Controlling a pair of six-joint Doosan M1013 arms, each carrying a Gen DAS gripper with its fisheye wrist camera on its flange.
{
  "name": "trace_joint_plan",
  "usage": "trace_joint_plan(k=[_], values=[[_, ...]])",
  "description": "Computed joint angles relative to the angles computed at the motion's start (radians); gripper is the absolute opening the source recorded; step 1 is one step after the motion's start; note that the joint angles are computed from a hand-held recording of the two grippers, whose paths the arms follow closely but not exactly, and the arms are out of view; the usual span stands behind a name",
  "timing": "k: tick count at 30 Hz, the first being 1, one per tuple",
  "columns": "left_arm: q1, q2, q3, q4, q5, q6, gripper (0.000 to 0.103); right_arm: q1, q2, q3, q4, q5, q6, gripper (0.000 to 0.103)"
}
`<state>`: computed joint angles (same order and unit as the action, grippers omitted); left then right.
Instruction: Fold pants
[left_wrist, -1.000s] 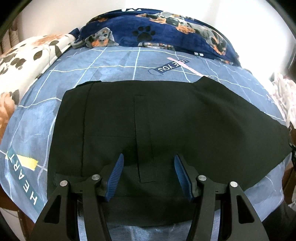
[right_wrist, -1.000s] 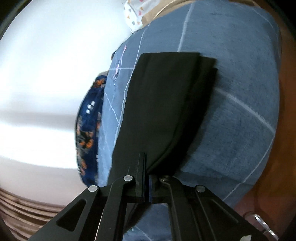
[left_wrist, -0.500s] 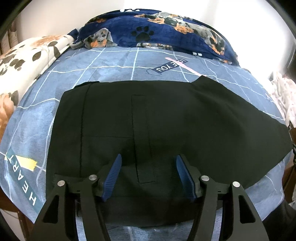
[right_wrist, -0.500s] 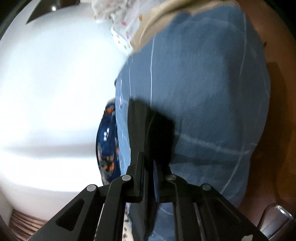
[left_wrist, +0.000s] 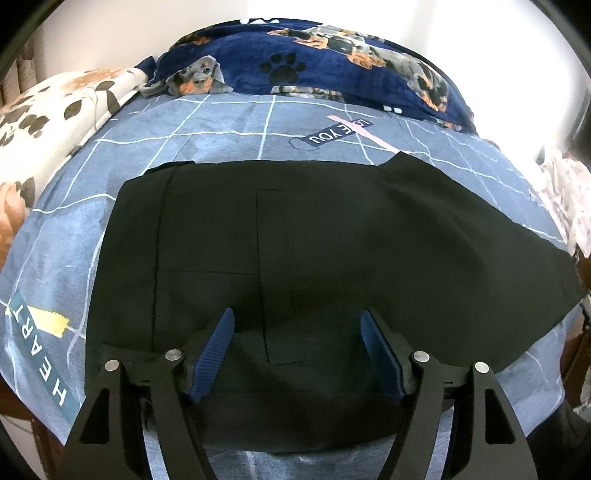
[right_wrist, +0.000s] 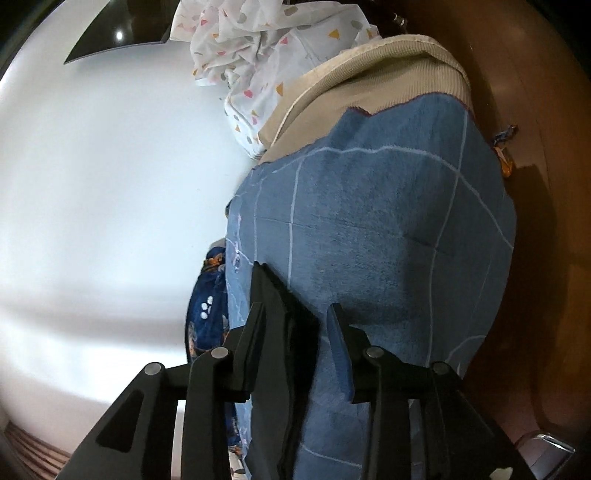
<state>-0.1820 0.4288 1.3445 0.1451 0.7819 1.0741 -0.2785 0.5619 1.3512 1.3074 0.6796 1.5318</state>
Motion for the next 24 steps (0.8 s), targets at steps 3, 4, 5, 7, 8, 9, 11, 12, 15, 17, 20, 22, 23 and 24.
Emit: trace_joint_plan(k=[3,4,5,7,8,9,11,12,15,17,20,22,23,24], values=[[0.003,-0.002,0.003,-0.012,-0.008,-0.003,0.072,0.002,0.004,0.009,0.048,0.010,-0.031,0.034],[0.003,-0.001,0.003,-0.011,-0.007,-0.004,0.072,0.004,0.001,0.021,0.082,0.007,-0.057,0.033],[0.003,-0.001,0.002,-0.010,-0.006,-0.004,0.072,0.005,-0.007,0.042,0.130,-0.015,-0.086,0.033],[0.004,-0.002,0.003,-0.011,-0.008,-0.001,0.072,0.006,-0.030,0.074,0.143,-0.087,-0.083,0.033],[0.003,-0.001,0.003,-0.011,-0.008,-0.001,0.072,0.005,-0.034,0.071,0.087,-0.105,-0.039,0.032],[0.003,-0.001,0.003,-0.012,-0.008,-0.001,0.072,0.005,-0.035,0.059,-0.020,-0.111,0.030,0.024],[0.003,-0.001,0.002,-0.012,-0.008,-0.003,0.072,0.006,-0.027,0.018,-0.227,-0.076,0.161,0.011],[0.003,-0.001,0.002,-0.012,-0.008,-0.003,0.072,0.007,-0.024,0.008,-0.261,-0.066,0.176,0.011],[0.003,-0.001,0.003,-0.011,-0.007,-0.005,0.074,0.019,-0.013,-0.042,-0.399,-0.029,0.217,0.011],[0.003,-0.001,0.001,-0.012,-0.006,-0.003,0.074,0.030,0.001,-0.083,-0.479,0.015,0.233,0.011],[0.003,-0.001,0.002,-0.012,-0.009,-0.008,0.075,0.045,0.011,-0.125,-0.543,0.047,0.240,0.011],[0.003,-0.002,0.005,-0.014,-0.014,-0.012,0.075,0.051,0.011,-0.139,-0.565,0.057,0.242,0.012],[0.004,-0.002,0.006,-0.014,-0.015,-0.012,0.075,0.052,0.015,-0.150,-0.585,0.071,0.256,0.012],[0.004,-0.002,0.006,-0.014,-0.015,-0.012,0.075,0.051,0.019,-0.156,-0.596,0.081,0.267,0.012]])
